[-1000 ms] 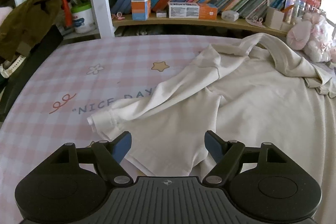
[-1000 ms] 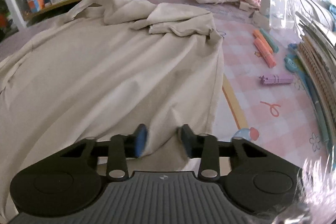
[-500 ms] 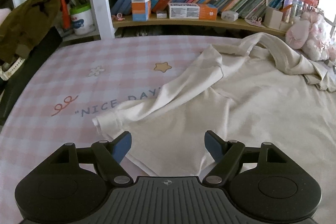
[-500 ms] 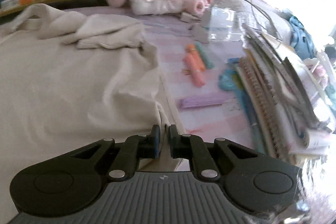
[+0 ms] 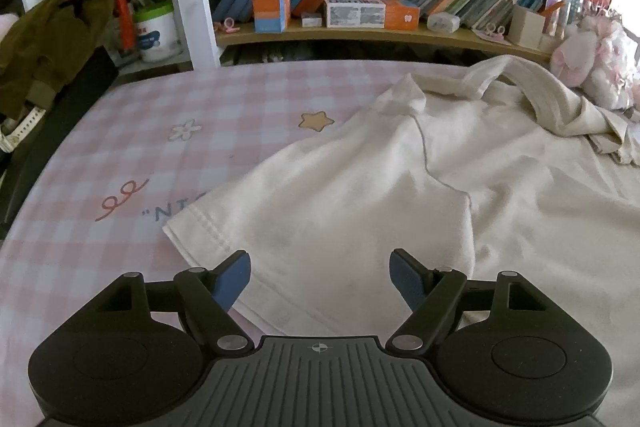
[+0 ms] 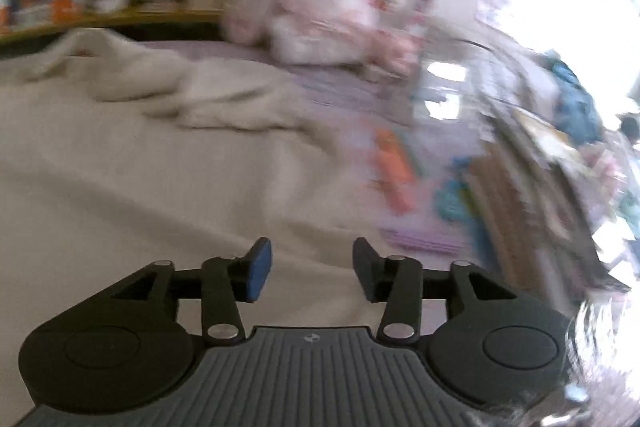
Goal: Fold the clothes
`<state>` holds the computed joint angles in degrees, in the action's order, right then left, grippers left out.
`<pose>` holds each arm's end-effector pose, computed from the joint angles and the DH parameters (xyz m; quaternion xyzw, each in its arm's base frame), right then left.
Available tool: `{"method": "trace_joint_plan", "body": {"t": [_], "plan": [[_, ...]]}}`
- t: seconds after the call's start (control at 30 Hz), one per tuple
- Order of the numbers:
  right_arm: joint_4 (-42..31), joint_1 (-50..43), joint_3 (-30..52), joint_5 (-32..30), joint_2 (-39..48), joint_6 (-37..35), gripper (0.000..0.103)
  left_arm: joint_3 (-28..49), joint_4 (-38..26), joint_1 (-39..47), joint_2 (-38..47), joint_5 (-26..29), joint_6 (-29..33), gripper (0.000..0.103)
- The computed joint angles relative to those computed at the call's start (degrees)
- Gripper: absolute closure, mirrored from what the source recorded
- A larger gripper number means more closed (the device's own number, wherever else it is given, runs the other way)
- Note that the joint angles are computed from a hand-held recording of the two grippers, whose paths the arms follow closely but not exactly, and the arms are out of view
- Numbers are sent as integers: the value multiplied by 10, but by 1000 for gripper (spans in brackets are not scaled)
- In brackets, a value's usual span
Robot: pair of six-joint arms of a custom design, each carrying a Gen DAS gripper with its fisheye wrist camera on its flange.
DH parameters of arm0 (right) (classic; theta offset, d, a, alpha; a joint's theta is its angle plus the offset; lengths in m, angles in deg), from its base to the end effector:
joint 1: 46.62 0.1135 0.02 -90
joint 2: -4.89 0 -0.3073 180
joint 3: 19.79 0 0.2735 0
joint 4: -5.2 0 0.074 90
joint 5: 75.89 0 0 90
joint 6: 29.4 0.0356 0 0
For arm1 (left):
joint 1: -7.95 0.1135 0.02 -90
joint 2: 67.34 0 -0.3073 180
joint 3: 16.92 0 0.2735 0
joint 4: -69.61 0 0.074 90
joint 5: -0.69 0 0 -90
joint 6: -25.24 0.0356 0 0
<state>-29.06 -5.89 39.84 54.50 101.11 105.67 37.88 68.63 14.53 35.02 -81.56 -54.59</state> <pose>0.2470 0.1822 0.1604 0.0924 0.9226 -0.1431 0.3461 0.3410 0.0345 0.1299 0.0531 0.9319 -0.0111 0.3586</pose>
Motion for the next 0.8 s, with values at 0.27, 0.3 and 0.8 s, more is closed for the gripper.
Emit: {"method": "trace_joint_plan", "body": {"t": [0.27, 0.3, 0.8], "plan": [[53, 67, 72, -93, 71, -24, 50, 21, 7, 8, 24, -5, -5, 24], [53, 71, 77, -99, 77, -27, 50, 25, 7, 9, 28, -6, -2, 24], [75, 80, 70, -137, 89, -3, 37, 66, 9, 15, 61, -7, 17, 24]]}}
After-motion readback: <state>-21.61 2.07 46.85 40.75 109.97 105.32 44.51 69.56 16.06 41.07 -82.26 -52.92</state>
